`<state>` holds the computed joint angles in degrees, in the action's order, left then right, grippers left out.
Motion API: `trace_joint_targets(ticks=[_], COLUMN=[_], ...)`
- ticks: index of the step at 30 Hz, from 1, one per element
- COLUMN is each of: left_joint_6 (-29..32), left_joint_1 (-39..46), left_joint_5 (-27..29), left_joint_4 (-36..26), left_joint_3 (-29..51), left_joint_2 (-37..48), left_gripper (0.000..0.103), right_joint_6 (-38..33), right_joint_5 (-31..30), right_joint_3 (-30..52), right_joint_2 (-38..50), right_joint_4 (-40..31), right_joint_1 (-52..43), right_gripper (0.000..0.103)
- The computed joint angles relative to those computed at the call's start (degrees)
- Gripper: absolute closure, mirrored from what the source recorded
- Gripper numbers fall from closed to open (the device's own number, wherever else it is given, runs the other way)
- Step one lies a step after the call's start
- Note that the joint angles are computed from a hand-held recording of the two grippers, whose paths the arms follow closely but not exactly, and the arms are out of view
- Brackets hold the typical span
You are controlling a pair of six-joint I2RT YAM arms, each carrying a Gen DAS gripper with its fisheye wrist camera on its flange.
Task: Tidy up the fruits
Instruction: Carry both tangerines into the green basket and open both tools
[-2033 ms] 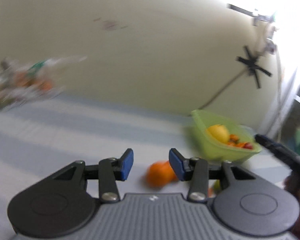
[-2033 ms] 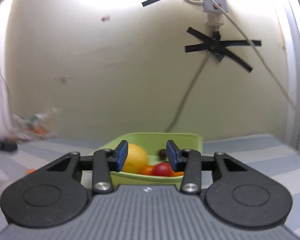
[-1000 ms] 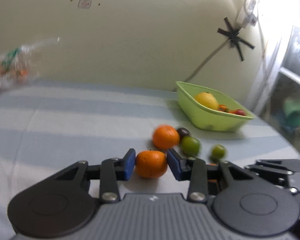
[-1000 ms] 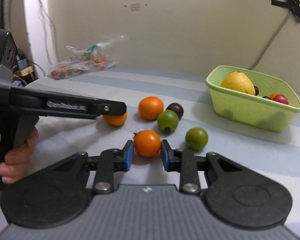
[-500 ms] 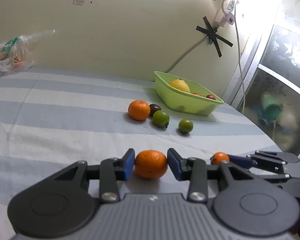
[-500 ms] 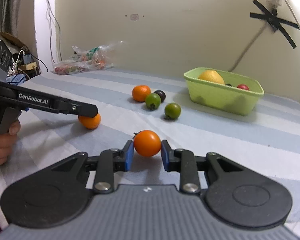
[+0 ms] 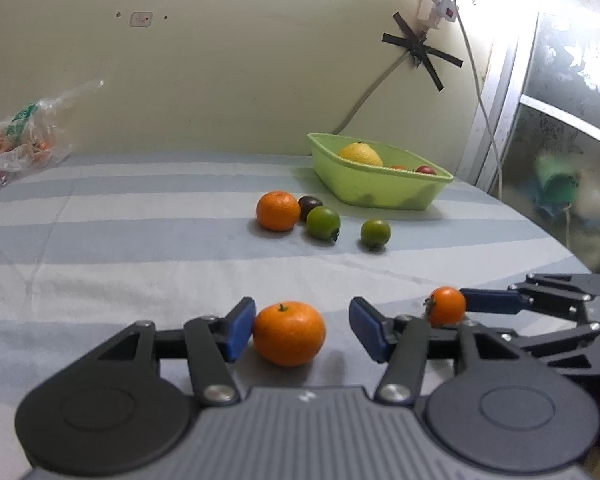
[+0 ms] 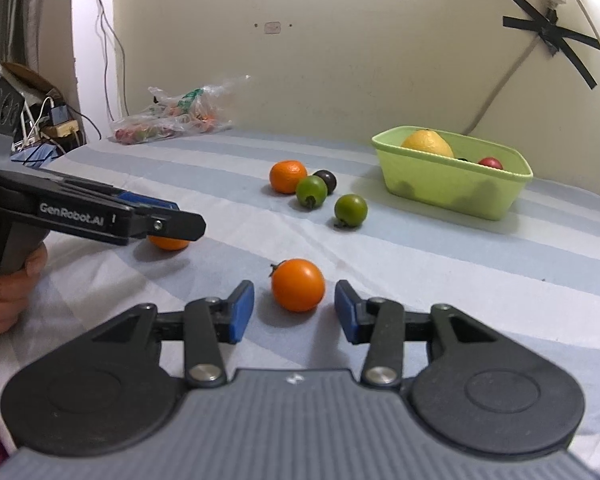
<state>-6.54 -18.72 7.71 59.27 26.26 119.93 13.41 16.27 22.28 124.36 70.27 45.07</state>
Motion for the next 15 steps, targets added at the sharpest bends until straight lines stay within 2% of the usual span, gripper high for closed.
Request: trace_joint_targets(ticks=[2,4,5,8,11,15], left_joint_6=[-1.1,-1.2,-1.4,-2.7,-3.0,-3.3], left_joint_1=[0.2,-0.5,-0.3,0.3,-1.1,-4.1], left_joint_5=[0.3,-1.8,-1.6,1.9,3.6,4.0], left_joint_4=[0.8,1.7,0.4,-5.0,-11.5,-19.0], left_joint_3=[-0.5,-1.0,-0.6,2.6,9.2,22.8], left_joint_2=[0.8,1.0,0.5,-1.4,-2.8,-0.2], left_gripper=[0.059,0.066,0.066,0.067,0.067,0.066], right_joint_6=[-0.2,-0.4,-0.6,-1.2,-1.6,-3.6], right_joint_5=[-0.8,-2.2,-1.8,-3.5,-5.2,-6.1], right_joint_3=[0.0,0.1,0.3,0.1,-1.0,-0.3], right_joint_2=[-0.1,-0.1,-0.2,-0.2,-0.5,-1.5], right_joint_4=[-0.2,-0.2,-0.7,0.9,5.4,8.6], right_joint_1=[-0.3,-0.9,-1.0,-2.9,-6.7,-13.0], right_gripper=[0.057,0.064,0.072,0.072,0.072,0.072])
